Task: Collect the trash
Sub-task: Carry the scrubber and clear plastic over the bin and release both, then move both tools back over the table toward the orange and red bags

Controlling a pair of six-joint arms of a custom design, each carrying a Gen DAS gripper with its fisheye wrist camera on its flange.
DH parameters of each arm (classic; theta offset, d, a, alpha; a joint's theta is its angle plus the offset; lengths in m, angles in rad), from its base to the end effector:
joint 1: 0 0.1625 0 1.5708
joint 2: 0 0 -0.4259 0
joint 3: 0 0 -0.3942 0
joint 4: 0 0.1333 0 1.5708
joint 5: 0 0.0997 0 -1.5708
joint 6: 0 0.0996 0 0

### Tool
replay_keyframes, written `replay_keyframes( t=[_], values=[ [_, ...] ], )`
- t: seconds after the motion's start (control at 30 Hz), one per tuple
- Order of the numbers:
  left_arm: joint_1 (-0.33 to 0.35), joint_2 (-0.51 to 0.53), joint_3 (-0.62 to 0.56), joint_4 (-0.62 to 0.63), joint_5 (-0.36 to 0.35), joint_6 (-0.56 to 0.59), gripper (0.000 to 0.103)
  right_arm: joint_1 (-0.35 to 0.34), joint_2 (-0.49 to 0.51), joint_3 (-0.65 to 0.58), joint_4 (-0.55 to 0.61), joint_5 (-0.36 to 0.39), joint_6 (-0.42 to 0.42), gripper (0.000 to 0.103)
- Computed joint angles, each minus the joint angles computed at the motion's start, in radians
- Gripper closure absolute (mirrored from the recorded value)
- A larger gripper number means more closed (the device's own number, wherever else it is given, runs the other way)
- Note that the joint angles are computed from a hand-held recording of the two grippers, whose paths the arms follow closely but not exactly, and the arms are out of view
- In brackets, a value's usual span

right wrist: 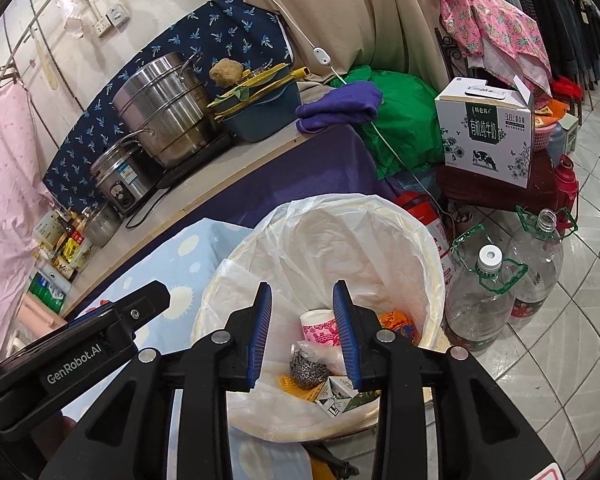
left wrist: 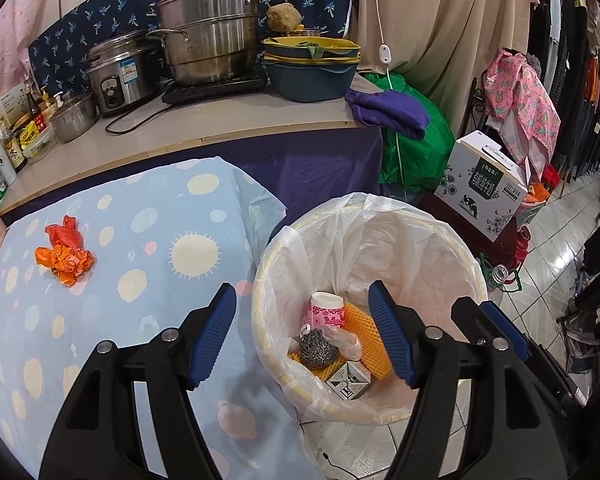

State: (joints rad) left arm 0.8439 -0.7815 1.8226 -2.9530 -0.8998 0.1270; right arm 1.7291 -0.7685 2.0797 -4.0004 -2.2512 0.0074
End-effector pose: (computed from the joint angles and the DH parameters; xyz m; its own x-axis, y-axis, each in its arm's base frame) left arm -0.2672 -0.5942 0.0821 -0.6383 0.4513 -0.6236 0.7129 0.6523 -0.2576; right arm 0.1518 -0.5030 0.1334 -0.8573 0.4394 0.2683 -0.0626 0.4284 -0.9014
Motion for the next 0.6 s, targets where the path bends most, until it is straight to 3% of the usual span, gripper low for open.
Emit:
replay_keyframes(
  t=[0.6],
  values=[
    [0.058,-0.084,0.012,-0.018,0.014,-0.033,0.034,0.074,0.058,-0.088,0.073,-0.040,-0.032,0.066]
  ],
)
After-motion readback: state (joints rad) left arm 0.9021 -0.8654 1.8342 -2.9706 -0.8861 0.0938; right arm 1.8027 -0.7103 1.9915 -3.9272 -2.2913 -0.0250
